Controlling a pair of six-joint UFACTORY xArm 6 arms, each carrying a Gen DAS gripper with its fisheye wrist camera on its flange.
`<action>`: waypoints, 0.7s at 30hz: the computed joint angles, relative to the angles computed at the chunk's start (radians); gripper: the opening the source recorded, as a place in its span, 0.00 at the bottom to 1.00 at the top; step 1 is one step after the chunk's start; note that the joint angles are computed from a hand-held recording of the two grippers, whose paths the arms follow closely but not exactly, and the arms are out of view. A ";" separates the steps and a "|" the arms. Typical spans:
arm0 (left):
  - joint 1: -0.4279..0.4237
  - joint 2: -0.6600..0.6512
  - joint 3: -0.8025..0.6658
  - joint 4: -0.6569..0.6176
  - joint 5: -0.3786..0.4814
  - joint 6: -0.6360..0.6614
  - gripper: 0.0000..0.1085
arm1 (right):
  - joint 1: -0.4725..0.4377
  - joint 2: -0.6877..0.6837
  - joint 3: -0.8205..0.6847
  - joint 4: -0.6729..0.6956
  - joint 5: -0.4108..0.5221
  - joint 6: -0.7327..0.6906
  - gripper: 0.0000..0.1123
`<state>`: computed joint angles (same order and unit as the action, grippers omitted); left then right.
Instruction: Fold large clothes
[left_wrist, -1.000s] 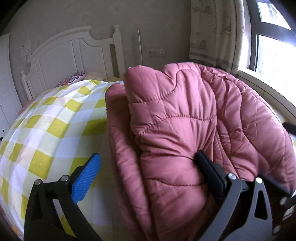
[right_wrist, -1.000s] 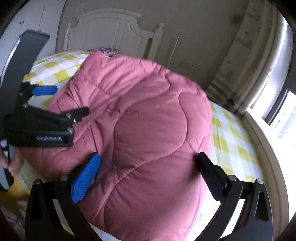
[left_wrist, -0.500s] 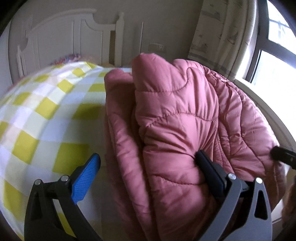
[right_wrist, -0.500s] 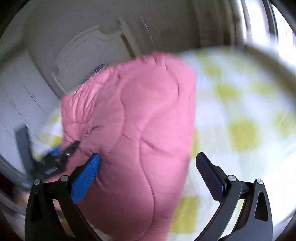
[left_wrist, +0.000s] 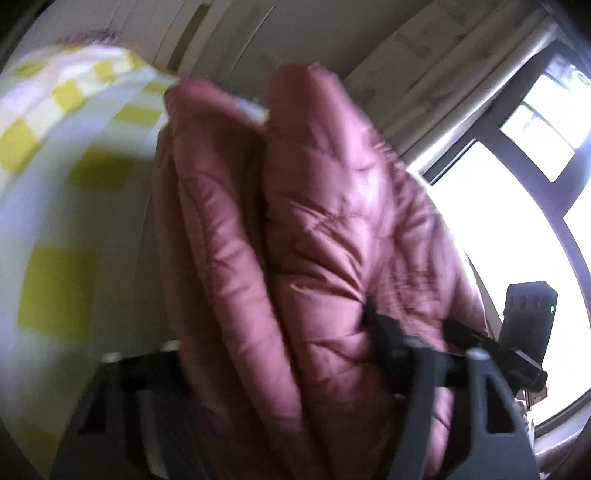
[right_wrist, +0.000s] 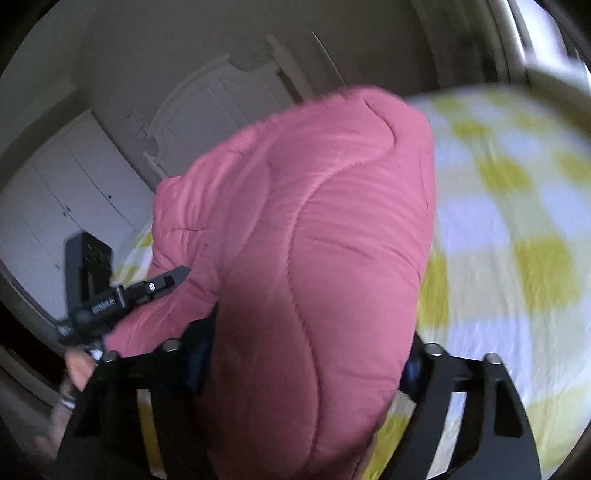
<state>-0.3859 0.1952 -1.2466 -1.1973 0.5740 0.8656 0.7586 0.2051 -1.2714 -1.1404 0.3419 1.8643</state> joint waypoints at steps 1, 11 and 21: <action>0.002 0.014 -0.034 -0.002 0.002 0.010 0.44 | 0.009 0.011 -0.037 0.009 0.046 -0.047 0.60; 0.003 0.358 -0.535 0.283 0.029 -0.332 0.46 | -0.105 0.186 -0.254 0.393 0.133 -0.448 0.71; 0.004 0.413 -0.523 0.377 -0.072 -0.404 0.90 | 0.098 0.183 -0.416 -0.005 0.585 -0.217 0.86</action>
<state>-0.3814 0.6086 -1.7701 -0.8203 0.5023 0.4613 0.8565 0.3877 -1.6877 -1.1452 0.9265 1.6472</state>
